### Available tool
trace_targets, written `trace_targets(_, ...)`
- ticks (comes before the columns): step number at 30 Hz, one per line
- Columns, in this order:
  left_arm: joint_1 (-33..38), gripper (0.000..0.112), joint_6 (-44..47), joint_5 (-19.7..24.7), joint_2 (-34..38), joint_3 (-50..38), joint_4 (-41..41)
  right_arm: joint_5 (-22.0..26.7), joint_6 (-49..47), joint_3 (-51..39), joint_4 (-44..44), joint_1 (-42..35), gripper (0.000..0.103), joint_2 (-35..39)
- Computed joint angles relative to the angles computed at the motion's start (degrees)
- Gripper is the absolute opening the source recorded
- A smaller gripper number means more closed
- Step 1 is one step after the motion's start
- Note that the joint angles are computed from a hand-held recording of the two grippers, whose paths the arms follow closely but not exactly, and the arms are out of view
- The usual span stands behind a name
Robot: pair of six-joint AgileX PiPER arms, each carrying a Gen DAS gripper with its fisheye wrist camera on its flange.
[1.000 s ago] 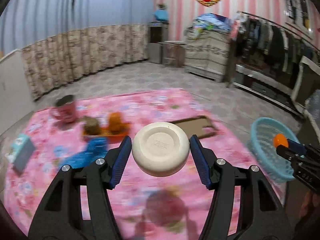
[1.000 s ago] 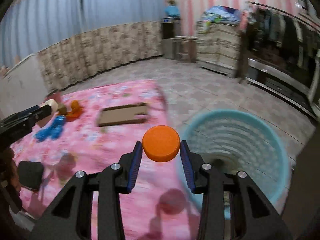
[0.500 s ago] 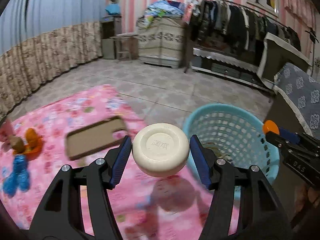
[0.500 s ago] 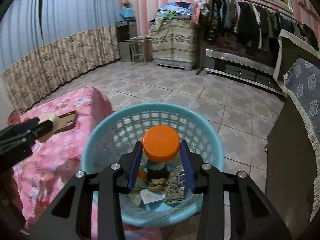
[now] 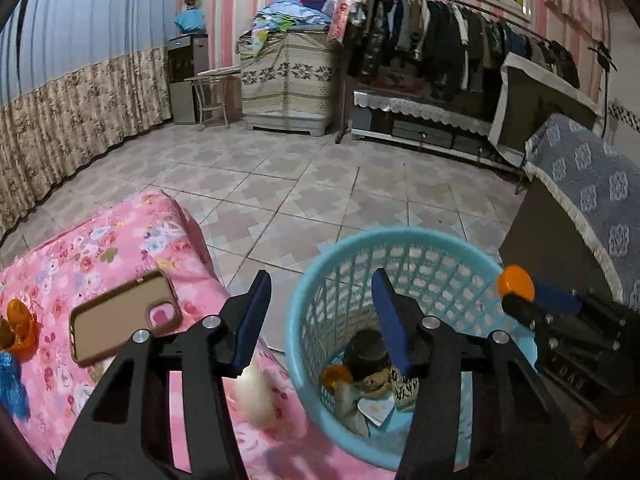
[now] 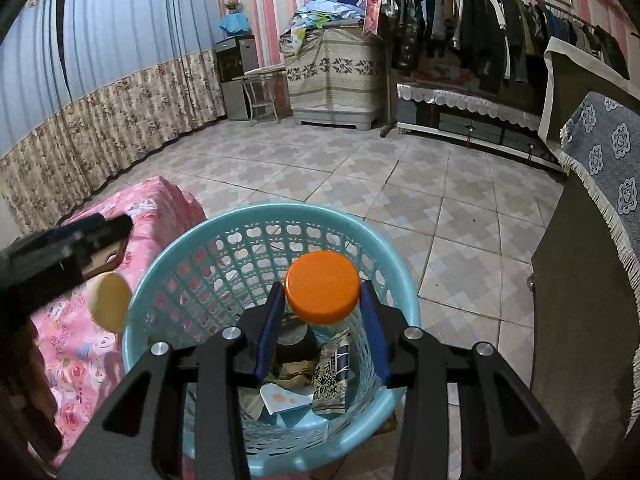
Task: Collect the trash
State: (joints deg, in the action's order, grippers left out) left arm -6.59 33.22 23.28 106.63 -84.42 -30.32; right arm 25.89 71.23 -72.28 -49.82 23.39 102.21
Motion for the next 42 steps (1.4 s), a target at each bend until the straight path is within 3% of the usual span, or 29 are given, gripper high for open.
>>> trace_targets(2, 2.0, 0.054, 0.4, 1.7, 0.0, -1.2, -0.9, -0.5, 0.4, 0.5, -0.3, -0.1, 0.039, 0.0)
trace_targets(4, 3.3, 0.070, -2.6, 1.6, -0.6, -0.7, 2.9, -1.2, 0.7, 1.0, -0.3, -0.4, 0.039, 0.2)
trace_targets(6, 5.1, 0.076, -2.4, 0.9, -1.3, 1.0, 3.5, -2.0, 1.5, 1.7, -0.4, -0.6, 0.039, 0.3)
trace_targets(14, 12.1, 0.087, 0.0, -1.1, -2.8, 8.9, 3.2, -3.7, 4.2, 3.8, -2.0, 0.4, 0.039, 0.5)
trace_targets(21, 10.4, 0.094, -6.4, -1.0, 0.1, 8.8, 10.6, -2.0, 3.4, 2.7, -1.3, 2.0, 0.039, 1.1)
trace_targets(25, 8.7, 0.094, -11.6, 0.7, 3.5, 5.9, 16.5, 0.2, -2.3, 0.3, 4.1, 2.4, 0.041, 2.3)
trace_targets(27, 8.8, 0.092, -11.1, 2.5, 4.7, 4.1, 15.6, 0.5, -4.3, -0.5, 6.1, 2.1, 0.051, 2.6)
trace_targets(28, 9.3, 0.089, -9.5, 3.1, 5.1, 3.5, 13.4, 0.9, -3.7, -0.7, 5.5, 2.1, 0.059, 2.6)
trace_targets(32, 9.9, 0.071, -4.5, 4.4, 5.5, 3.0, 8.2, 1.7, -3.0, -0.8, 4.8, 2.2, 0.063, 2.4)
trace_targets(34, 9.9, 0.061, -2.6, 4.8, 5.5, 3.1, 6.7, 2.0, -1.1, -0.5, 3.0, 2.4, 0.074, 2.0)
trace_targets(37, 9.5, 0.061, -3.1, 3.2, 4.7, 4.3, 7.1, 2.4, 0.3, 0.2, 1.4, 2.6, 0.075, 1.5)
trace_targets(39, 9.7, 0.061, -2.2, 2.4, 3.7, 5.2, 5.9, 2.6, 0.9, 0.4, 0.9, 2.7, 0.085, 1.2)
trace_targets(42, 10.3, 0.061, 0.3, 2.3, 1.5, 6.3, 2.4, 3.1, 4.5, 1.9, -2.7, 3.2, 0.086, 0.2)
